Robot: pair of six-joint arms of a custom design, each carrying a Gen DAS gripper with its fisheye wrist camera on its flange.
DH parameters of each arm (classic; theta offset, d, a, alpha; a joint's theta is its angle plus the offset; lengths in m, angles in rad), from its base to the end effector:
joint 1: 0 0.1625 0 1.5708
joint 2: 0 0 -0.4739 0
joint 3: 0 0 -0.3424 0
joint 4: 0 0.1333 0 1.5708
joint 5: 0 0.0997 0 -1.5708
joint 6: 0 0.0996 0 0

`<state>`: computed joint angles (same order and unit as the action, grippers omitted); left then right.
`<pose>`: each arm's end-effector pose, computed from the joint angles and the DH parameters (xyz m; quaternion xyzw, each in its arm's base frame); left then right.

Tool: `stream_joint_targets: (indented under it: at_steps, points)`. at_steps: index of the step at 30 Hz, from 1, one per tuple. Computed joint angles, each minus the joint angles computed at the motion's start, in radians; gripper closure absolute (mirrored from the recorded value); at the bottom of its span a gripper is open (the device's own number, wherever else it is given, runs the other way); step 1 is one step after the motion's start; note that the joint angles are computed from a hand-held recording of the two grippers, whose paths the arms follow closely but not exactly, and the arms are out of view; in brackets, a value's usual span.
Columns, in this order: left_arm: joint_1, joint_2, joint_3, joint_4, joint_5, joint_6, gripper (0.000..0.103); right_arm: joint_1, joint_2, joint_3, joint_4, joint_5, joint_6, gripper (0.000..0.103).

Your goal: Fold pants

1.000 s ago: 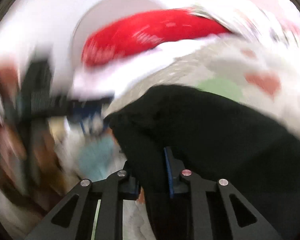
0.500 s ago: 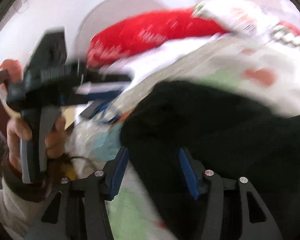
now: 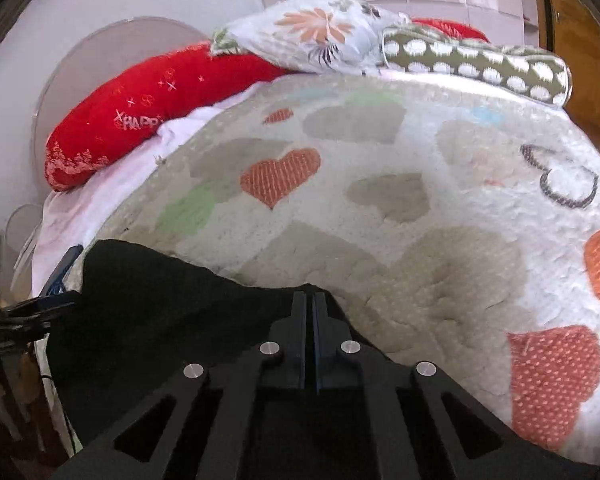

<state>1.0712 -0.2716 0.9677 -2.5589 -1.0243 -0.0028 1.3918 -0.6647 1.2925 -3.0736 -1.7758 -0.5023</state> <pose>-0.2396 -0.8253 0.0173 0.1962 0.9331 -0.2021 0.2238 -0.0292 -0.7964 0.2677 0.1022 -0.8963 0.3663 0.2282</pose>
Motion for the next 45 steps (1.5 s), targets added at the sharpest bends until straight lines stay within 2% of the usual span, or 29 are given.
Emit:
stream_joint_targets:
  at_steps: [1, 3, 6, 10, 12, 13, 14, 17, 23, 26, 31, 34, 35, 36, 41, 43, 45]
  points:
    - [0.002, 0.009, -0.016, 0.024, 0.018, -0.010, 0.021, -0.002, -0.001, 0.001, -0.006, 0.003, 0.011, 0.102]
    - [0.019, 0.024, -0.042, 0.075, 0.003, -0.061, 0.020, -0.003, 0.027, -0.038, 0.018, -0.036, 0.016, 0.102]
    - [0.013, 0.003, 0.007, 0.013, 0.005, -0.042, 0.020, 0.002, 0.061, -0.063, 0.001, -0.073, -0.005, 0.101]
    - [-0.004, -0.034, 0.065, -0.032, 0.038, -0.034, 0.020, -0.002, 0.009, 0.023, -0.068, -0.032, 0.031, 0.095]
    - [-0.019, -0.063, 0.115, -0.108, 0.058, -0.018, 0.020, 0.002, -0.024, 0.082, -0.103, -0.028, 0.020, 0.080]
    - [-0.022, -0.066, 0.118, -0.123, 0.058, -0.014, 0.020, 0.002, -0.044, 0.118, -0.125, -0.019, 0.015, 0.077]
    - [-0.030, -0.084, 0.145, -0.161, 0.042, -0.005, 0.020, 0.002, -0.064, 0.159, -0.145, -0.008, 0.011, 0.074]
    - [-0.047, -0.102, 0.164, -0.173, -0.007, 0.021, 0.020, 0.004, -0.116, 0.268, -0.189, -0.004, -0.015, 0.073]
    - [-0.076, -0.064, 0.134, -0.105, -0.071, 0.072, 0.020, -0.019, -0.172, 0.446, -0.298, -0.063, -0.046, 0.072]
    - [-0.078, -0.028, 0.109, -0.062, -0.084, 0.077, 0.020, -0.044, -0.186, 0.500, -0.335, -0.087, -0.038, 0.063]
    - [-0.075, 0.029, 0.056, 0.028, -0.036, 0.055, 0.020, -0.068, -0.207, 0.551, -0.371, -0.068, -0.041, 0.063]
    - [-0.086, 0.019, 0.081, 0.006, -0.026, 0.070, 0.020, -0.080, -0.251, 0.606, -0.419, -0.031, -0.025, 0.058]
    - [-0.089, 0.012, 0.085, 0.007, -0.039, 0.069, 0.020, -0.085, -0.267, 0.627, -0.445, -0.030, -0.016, 0.051]
    - [-0.090, 0.008, 0.084, 0.006, -0.048, 0.070, 0.020, -0.092, -0.288, 0.652, -0.478, -0.036, -0.005, 0.046]
    - [-0.117, -0.005, 0.090, -0.035, -0.090, 0.112, 0.020, -0.137, -0.372, 0.772, -0.695, -0.107, 0.022, 0.038]
    - [-0.120, 0.005, 0.067, -0.021, -0.115, 0.115, 0.020, -0.166, -0.398, 0.800, -0.745, -0.107, 0.066, 0.029]
    - [-0.125, 0.021, 0.035, 0.016, -0.145, 0.107, 0.020, -0.211, -0.436, 0.812, -0.719, -0.090, 0.142, 0.025]
